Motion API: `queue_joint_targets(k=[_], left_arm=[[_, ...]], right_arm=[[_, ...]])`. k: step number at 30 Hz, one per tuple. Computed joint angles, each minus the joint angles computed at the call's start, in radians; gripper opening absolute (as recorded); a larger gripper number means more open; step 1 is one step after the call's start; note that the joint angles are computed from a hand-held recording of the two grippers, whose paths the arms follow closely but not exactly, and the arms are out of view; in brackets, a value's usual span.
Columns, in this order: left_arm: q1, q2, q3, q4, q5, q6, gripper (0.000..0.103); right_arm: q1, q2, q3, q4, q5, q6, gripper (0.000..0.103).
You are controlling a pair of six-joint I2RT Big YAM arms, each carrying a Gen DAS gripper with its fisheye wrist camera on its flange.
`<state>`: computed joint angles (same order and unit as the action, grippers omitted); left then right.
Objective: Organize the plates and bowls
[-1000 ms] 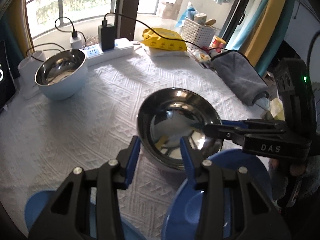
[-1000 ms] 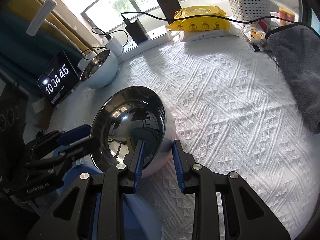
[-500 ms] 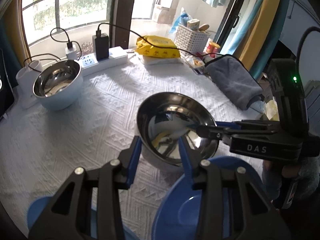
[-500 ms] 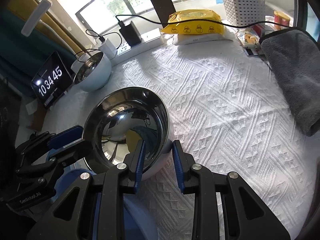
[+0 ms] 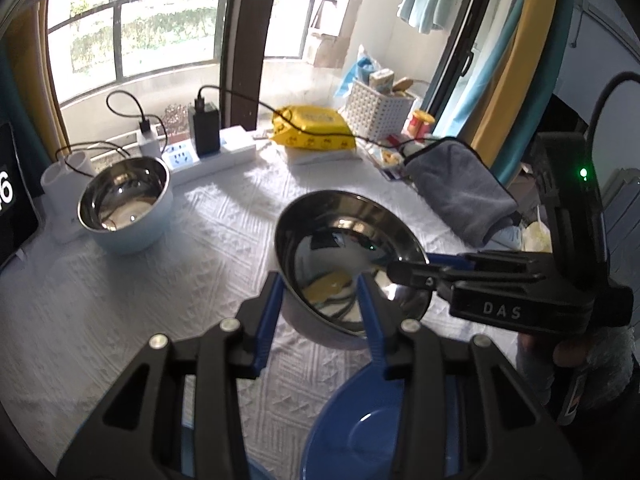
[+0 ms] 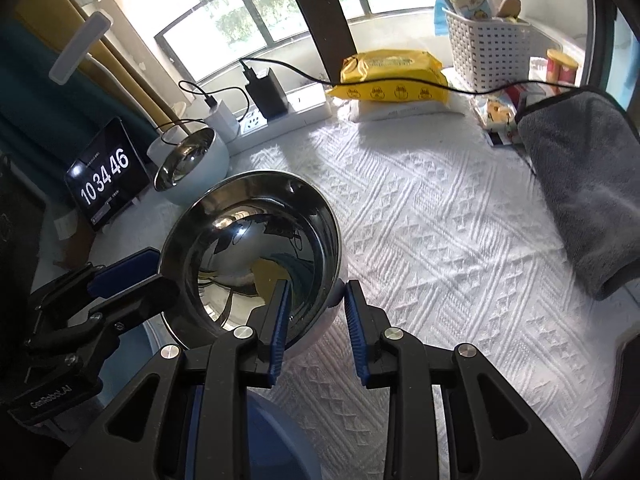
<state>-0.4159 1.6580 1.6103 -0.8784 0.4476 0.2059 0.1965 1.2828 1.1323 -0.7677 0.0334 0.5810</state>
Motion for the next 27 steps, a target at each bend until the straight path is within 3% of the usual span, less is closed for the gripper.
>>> queue_joint_targets(k=[12,27], left_arm=[[0.015,-0.057,-0.025,0.02,0.026,-0.01,0.04],[0.053,-0.17,-0.109,0.045,0.068,0.001,0.04]], right_arm=[[0.035,-0.025,0.05,-0.048,0.055,-0.002,0.03],[0.144,-0.074,0.076,-0.119,0.163,0.046,0.03]])
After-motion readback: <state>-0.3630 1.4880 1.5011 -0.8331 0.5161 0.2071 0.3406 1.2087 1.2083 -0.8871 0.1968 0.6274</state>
